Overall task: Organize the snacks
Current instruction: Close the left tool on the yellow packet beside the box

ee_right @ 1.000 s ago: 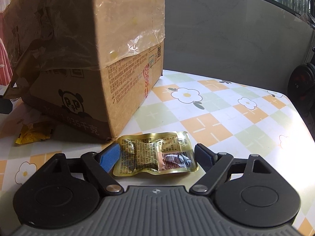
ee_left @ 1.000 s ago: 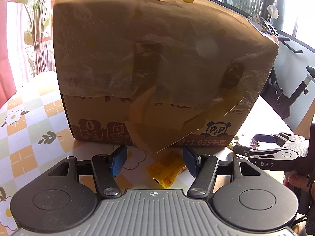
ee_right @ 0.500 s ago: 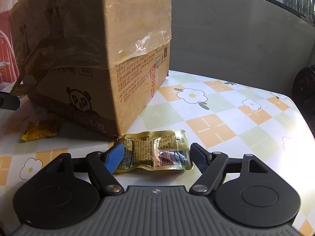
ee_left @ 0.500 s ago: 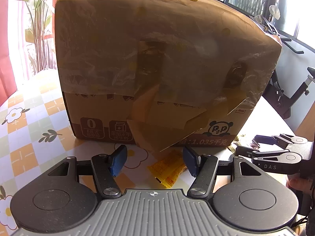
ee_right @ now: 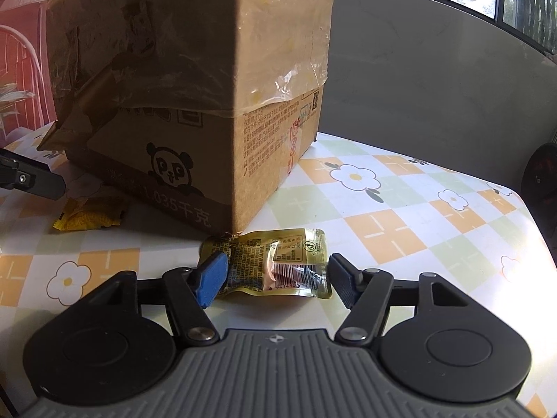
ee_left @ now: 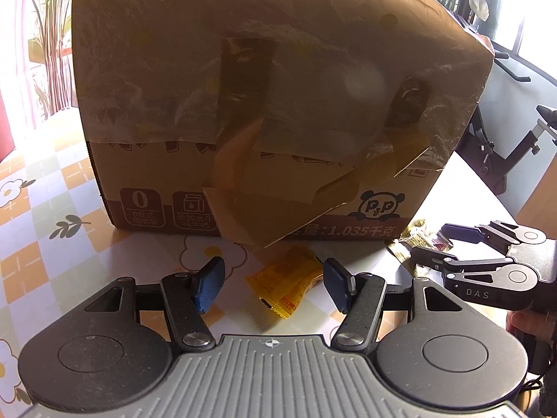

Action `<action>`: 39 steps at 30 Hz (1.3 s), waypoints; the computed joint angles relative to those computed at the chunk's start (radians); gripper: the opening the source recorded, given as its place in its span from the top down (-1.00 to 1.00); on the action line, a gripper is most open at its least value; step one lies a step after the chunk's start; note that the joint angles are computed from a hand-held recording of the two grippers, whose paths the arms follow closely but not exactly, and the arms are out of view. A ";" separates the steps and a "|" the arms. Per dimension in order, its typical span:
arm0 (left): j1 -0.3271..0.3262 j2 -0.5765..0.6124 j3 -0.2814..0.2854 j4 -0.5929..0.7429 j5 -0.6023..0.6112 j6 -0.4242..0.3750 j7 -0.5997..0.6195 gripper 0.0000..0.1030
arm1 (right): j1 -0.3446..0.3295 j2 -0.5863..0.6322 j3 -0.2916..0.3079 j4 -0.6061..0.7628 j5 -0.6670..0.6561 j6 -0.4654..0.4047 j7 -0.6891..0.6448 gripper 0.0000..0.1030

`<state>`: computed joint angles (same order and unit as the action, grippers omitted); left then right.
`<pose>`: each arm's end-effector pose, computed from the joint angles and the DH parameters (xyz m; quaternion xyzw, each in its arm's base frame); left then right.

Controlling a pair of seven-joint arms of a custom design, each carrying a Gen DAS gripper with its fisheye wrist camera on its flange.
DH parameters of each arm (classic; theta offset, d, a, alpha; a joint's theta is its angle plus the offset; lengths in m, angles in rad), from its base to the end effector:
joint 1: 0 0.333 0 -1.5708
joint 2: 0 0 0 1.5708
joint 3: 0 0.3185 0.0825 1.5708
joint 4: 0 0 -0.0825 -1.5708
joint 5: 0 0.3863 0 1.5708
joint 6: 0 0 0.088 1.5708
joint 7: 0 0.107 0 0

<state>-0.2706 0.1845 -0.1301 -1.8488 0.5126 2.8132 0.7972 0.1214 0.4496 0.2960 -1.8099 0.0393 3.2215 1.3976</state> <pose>0.5977 -0.2730 0.5141 -0.6360 0.6586 -0.3324 0.2266 0.6534 0.2515 0.4239 -0.7475 0.4670 -0.2436 0.4048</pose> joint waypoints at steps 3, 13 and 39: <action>0.015 0.030 -0.020 0.024 -0.061 0.000 0.085 -0.26 | -0.078 0.014 0.087 0.009 0.018 -0.017 -0.022 -0.29; 0.029 0.149 -0.052 0.154 -0.275 -0.065 0.421 -0.26 | -0.103 0.024 0.120 0.020 0.064 -0.028 -0.063 -0.30; 0.005 0.007 -0.056 -0.024 -0.260 0.066 0.364 0.34 | 0.003 -0.011 0.008 -0.014 0.039 -0.003 -0.048 -0.34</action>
